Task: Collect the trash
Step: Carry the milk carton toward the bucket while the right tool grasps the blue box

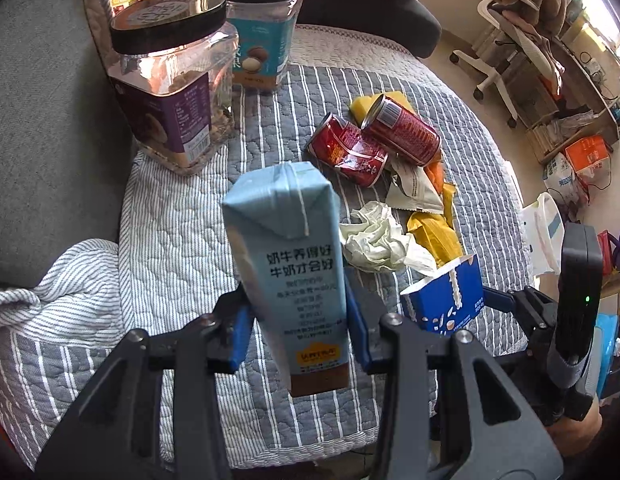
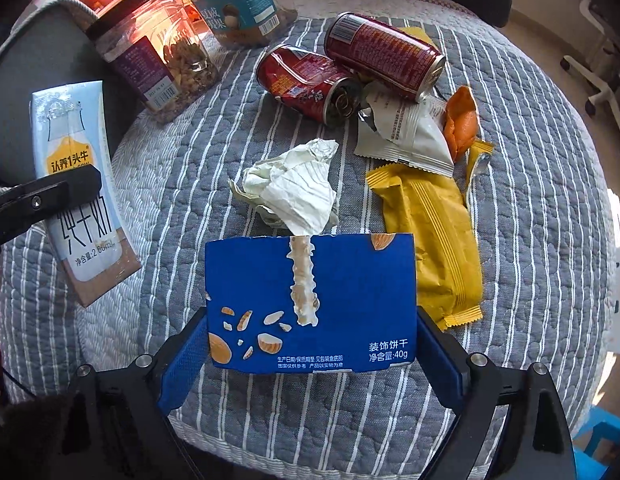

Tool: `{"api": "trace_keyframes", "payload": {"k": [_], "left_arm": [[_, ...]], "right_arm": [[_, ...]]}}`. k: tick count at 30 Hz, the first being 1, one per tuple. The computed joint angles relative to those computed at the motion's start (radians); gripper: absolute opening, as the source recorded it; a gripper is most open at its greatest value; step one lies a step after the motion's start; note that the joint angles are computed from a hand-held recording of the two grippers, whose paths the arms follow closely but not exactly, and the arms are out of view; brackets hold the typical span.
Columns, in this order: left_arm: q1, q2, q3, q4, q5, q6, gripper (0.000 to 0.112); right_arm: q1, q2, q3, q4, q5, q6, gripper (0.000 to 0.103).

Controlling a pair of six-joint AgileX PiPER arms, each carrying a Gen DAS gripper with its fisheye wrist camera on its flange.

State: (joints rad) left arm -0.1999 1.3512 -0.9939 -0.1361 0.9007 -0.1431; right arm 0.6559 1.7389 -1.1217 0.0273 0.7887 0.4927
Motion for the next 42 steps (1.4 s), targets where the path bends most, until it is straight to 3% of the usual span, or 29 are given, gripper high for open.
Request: {"api": "trace_keyframes", "payload": {"k": [6, 11, 14, 22, 32, 42], "left_arm": [[-0.109, 0.027, -0.049, 0.035, -0.03, -0.102, 0.043], [-0.204, 0.089, -0.106, 0.047, -0.069, -0.173, 0.043], [-0.26, 0.137, -0.14, 0.052, -0.092, -0.21, 0.043], [-0.401, 0.281, -0.285, 0.095, -0.102, -0.295, 0.043], [-0.53, 0.461, -0.522, 0.092, -0.096, -0.309, 0.043], [-0.64, 0.756, -0.99, 0.07, 0.046, -0.236, 0.043]], "right_arm": [[-0.143, -0.215, 0.139, 0.027, 0.007, -0.063, 0.095], [-0.422, -0.349, 0.165, 0.105, 0.099, -0.272, 0.095], [-0.585, -0.373, 0.175, 0.143, 0.109, -0.359, 0.095], [-0.958, -0.36, 0.173, 0.269, 0.175, -0.582, 0.095], [-1.264, -0.312, 0.111, 0.313, 0.22, -0.842, 0.095], [-1.517, -0.214, 0.036, 0.352, 0.257, -1.002, 0.095]]}}
